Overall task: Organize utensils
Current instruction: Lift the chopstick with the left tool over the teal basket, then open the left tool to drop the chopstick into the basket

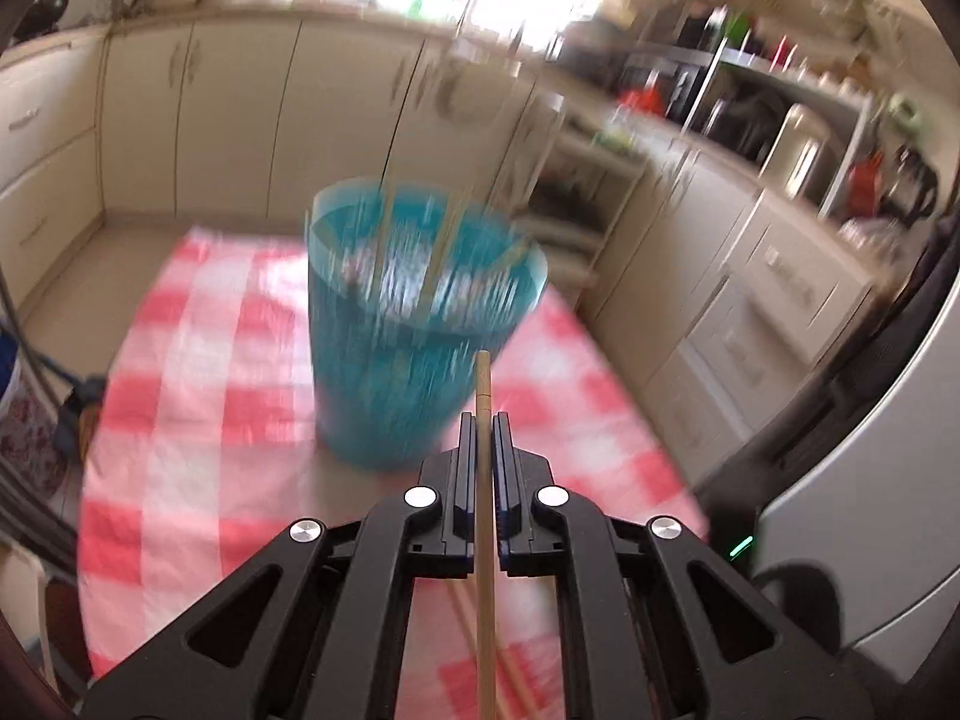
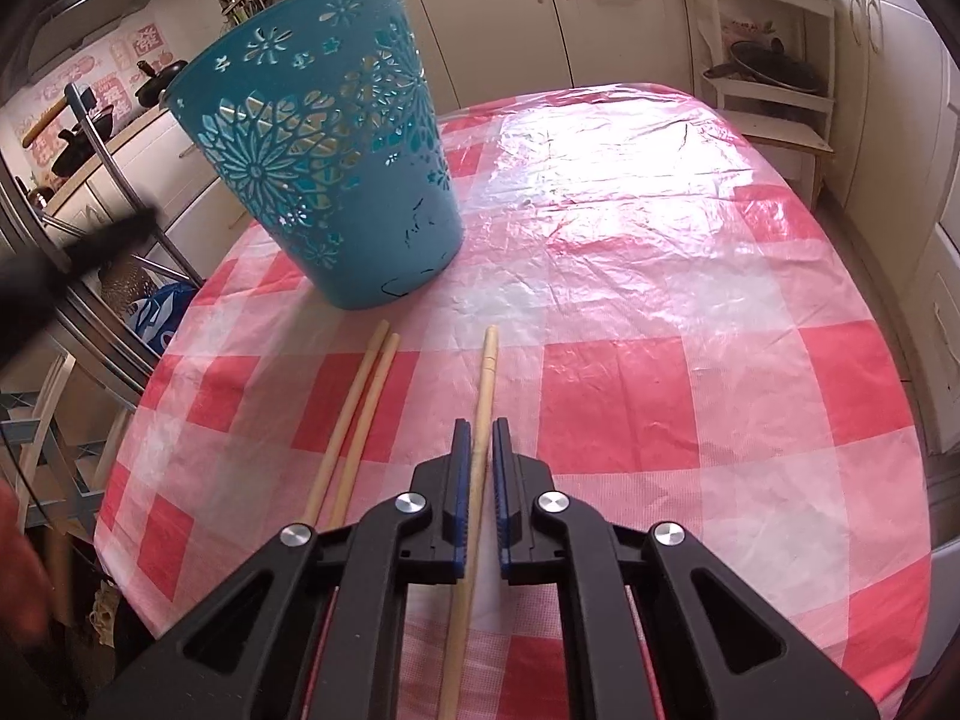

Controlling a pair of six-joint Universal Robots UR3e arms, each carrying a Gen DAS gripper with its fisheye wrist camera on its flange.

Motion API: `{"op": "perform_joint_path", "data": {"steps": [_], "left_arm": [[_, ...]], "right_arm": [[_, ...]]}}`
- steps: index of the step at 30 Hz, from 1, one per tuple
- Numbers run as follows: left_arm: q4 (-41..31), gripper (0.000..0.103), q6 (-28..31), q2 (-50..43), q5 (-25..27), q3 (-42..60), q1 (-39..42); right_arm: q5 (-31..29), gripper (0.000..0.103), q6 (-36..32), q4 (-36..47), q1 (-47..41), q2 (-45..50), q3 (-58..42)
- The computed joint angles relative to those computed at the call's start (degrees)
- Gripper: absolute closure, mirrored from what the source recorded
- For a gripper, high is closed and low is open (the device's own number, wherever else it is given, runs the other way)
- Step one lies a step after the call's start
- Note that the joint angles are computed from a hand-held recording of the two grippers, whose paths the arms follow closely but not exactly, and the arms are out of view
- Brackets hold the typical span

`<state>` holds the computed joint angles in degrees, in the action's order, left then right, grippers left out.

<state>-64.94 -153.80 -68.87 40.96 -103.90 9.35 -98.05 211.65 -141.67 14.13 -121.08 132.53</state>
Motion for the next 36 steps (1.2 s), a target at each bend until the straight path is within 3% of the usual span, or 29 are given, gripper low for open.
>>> {"op": "perform_joint_path", "data": {"steps": [2, 5, 9, 13, 16, 18, 25, 31, 32, 36], "left_arm": [[4.12, 0.098, -5.06, -1.19, -4.01, 3.8, 1.6], [22.45, 0.098, -20.63, -8.63, -2.25, 9.34, -1.19], [37.78, 0.098, -36.73, -21.47, 7.8, 19.81, -7.95], [46.07, 0.098, -43.66, -30.7, 18.91, 28.21, -14.17], [48.85, 0.098, -44.27, -36.44, 28.37, 33.27, -18.84], [48.21, 0.098, -44.64, -39.33, 31.22, 35.93, -20.47], [49.36, 0.098, -40.39, -41.24, 34.0, 33.94, -22.32], [49.2, 0.096, -34.88, -37.7, 31.57, 25.78, -21.62], [49.29, 0.09, -34.25, -36.24, 30.91, 23.57, -21.16], [51.18, 0.051, -32.52, -28.7, 30.53, 12.74, -17.97]], "right_arm": [[0.17, 0.095, 0.24, -0.11, -0.14, -0.1, 0.11], [0.5, 0.095, 0.21, -0.12, -0.42, -0.49, 0.33], [1.07, 0.095, 0.08, -0.43, -0.88, -0.79, 0.66], [2.07, 0.095, -0.57, -0.5, -1.83, -1.87, 1.43], [3.46, 0.095, -1.38, -0.31, -3.12, -3.02, 2.05], [4.69, 0.095, -2.1, -0.13, -4.33, -3.85, 2.47], [6.38, 0.095, -2.85, 0.0, -5.73, -3.97, 2.49], [5.41, 0.095, -3.12, 0.3, -4.86, -3.0, 1.7], [4.99, 0.095, -3.12, 0.2, -4.49, -2.7, 1.56], [4.0, 0.096, -2.8, -0.37, -3.47, -1.95, 1.36]]}}
